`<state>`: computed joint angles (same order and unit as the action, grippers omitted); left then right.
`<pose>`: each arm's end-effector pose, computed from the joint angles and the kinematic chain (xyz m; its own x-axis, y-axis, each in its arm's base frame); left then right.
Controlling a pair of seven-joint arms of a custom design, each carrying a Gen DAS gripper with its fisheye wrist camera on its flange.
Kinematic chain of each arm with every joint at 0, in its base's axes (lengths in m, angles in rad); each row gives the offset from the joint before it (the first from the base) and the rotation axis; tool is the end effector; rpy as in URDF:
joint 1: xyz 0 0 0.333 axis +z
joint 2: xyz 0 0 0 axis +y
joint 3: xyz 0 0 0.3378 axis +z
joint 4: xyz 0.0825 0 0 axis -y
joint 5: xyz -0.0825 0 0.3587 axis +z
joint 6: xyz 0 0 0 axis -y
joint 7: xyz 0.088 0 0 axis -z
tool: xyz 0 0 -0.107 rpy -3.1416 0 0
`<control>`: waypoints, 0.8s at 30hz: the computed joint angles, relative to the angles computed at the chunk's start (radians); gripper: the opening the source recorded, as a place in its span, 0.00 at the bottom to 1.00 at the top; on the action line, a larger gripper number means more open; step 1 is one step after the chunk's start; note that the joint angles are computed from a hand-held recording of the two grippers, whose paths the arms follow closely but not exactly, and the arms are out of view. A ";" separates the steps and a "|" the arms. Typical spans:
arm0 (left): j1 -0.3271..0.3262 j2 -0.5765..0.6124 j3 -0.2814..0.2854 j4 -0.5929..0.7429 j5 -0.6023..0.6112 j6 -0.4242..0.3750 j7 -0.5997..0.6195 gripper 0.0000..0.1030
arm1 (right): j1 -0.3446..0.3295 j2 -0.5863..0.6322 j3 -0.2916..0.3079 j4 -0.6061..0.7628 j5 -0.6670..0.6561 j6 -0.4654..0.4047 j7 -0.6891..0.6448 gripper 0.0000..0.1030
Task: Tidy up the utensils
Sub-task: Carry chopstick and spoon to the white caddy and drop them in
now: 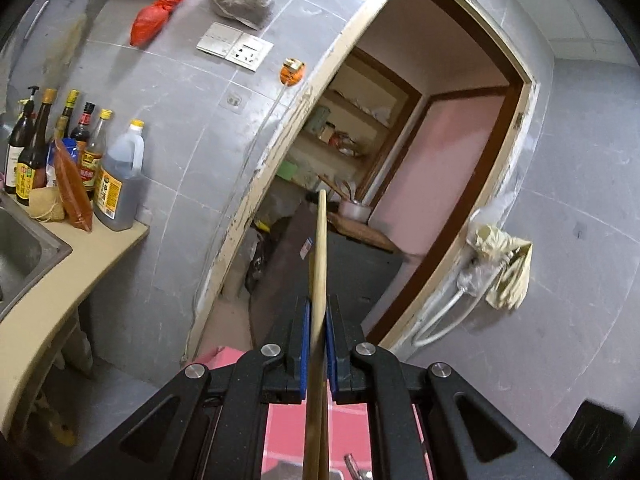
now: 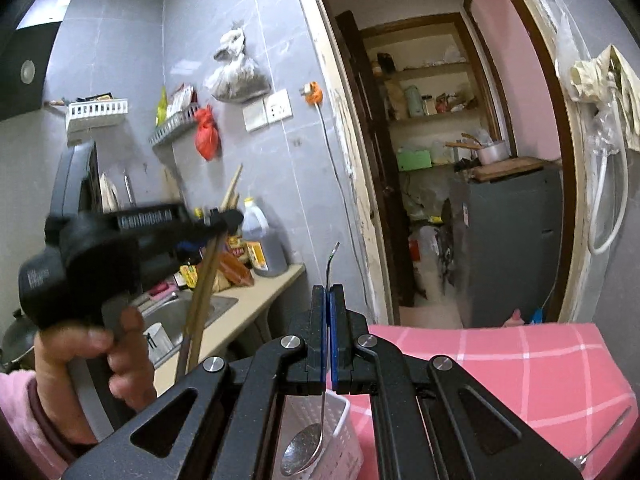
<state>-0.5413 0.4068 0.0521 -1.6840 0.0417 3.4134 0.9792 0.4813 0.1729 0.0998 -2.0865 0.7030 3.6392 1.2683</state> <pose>0.6005 -0.3337 0.5631 -0.3032 -0.8157 0.4926 -0.4291 -0.3446 -0.8349 0.5251 0.2405 0.5289 0.1757 -0.9528 -0.2476 -0.3289 0.1803 -0.9270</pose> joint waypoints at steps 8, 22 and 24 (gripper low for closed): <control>0.069 0.034 -0.083 0.070 0.038 0.029 -0.028 0.07 | 0.027 0.012 -0.007 0.020 0.084 0.029 -0.065 0.02; -0.010 0.014 -0.030 -0.020 -0.134 0.106 0.149 0.07 | -0.051 0.033 0.031 -0.036 -0.140 0.028 0.167 0.02; -0.024 -0.003 -0.015 -0.037 -0.144 0.078 0.173 0.07 | -0.059 0.026 0.032 -0.053 -0.173 0.019 0.194 0.02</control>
<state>-0.5656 0.4036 0.0373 -1.7209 -0.1023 3.4911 1.1520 0.4222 0.1985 0.1313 -2.1395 0.5297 3.6585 1.4624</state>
